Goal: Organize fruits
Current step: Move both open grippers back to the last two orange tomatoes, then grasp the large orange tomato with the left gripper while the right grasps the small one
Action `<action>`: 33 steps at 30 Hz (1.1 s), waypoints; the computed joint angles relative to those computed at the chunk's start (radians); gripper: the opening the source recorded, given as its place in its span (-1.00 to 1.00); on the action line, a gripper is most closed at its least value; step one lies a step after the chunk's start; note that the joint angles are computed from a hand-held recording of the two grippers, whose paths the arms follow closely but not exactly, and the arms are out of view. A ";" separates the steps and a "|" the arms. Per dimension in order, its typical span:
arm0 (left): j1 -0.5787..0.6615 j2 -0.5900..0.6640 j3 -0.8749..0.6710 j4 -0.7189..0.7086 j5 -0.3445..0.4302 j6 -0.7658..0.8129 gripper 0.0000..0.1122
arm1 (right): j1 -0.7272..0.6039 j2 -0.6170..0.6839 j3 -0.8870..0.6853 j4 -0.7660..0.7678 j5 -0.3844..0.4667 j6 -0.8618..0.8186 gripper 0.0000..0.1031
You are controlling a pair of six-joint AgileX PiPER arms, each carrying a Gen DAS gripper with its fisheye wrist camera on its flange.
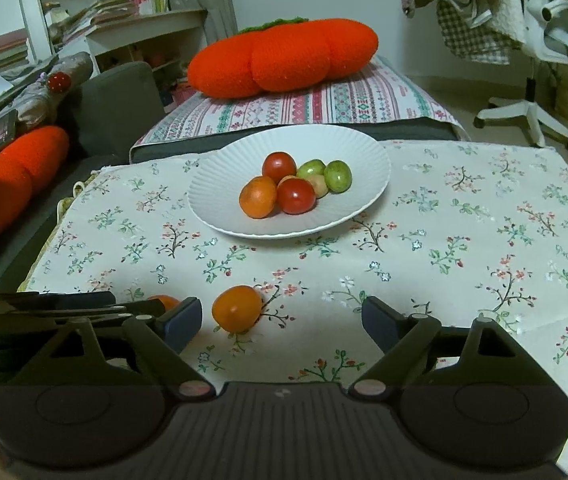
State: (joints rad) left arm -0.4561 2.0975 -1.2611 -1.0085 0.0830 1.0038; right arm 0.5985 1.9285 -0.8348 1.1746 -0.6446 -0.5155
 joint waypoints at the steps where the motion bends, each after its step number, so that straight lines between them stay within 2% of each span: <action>1: -0.001 0.001 0.000 0.000 -0.001 0.000 -0.31 | 0.000 0.001 -0.002 0.009 0.000 -0.005 0.69; 9: -0.016 0.003 0.009 -0.078 -0.028 0.085 -0.28 | -0.007 0.009 -0.019 0.079 0.016 -0.053 0.69; 14: -0.021 0.006 0.009 -0.042 -0.037 0.051 -0.23 | -0.014 0.010 -0.021 0.104 0.025 -0.074 0.69; 18: -0.017 0.008 0.003 0.063 -0.031 -0.057 -0.17 | -0.016 0.009 -0.021 0.106 0.028 -0.071 0.69; 21: -0.013 0.007 0.002 0.068 -0.022 -0.068 -0.17 | -0.013 0.009 -0.020 0.101 0.024 -0.067 0.69; 25: -0.012 0.006 0.004 0.046 -0.020 -0.048 -0.16 | -0.020 0.009 -0.019 0.081 0.034 -0.045 0.69; 29: -0.009 0.008 0.006 -0.092 -0.015 0.082 -0.14 | -0.021 0.012 -0.018 0.070 0.032 -0.030 0.68; 31: -0.003 0.011 0.000 -0.062 0.008 0.047 -0.14 | -0.019 0.013 -0.015 0.054 0.027 -0.015 0.57; 32: -0.002 0.015 -0.006 0.011 0.021 -0.027 -0.14 | -0.021 0.010 -0.010 0.040 0.029 -0.002 0.52; 33: -0.002 0.020 -0.014 0.079 0.033 -0.091 -0.14 | -0.024 0.009 -0.009 0.028 0.036 0.008 0.36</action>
State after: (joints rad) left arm -0.4582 2.1178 -1.2746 -0.9299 0.1161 0.9124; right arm 0.5749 1.9379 -0.8436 1.2025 -0.6090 -0.5075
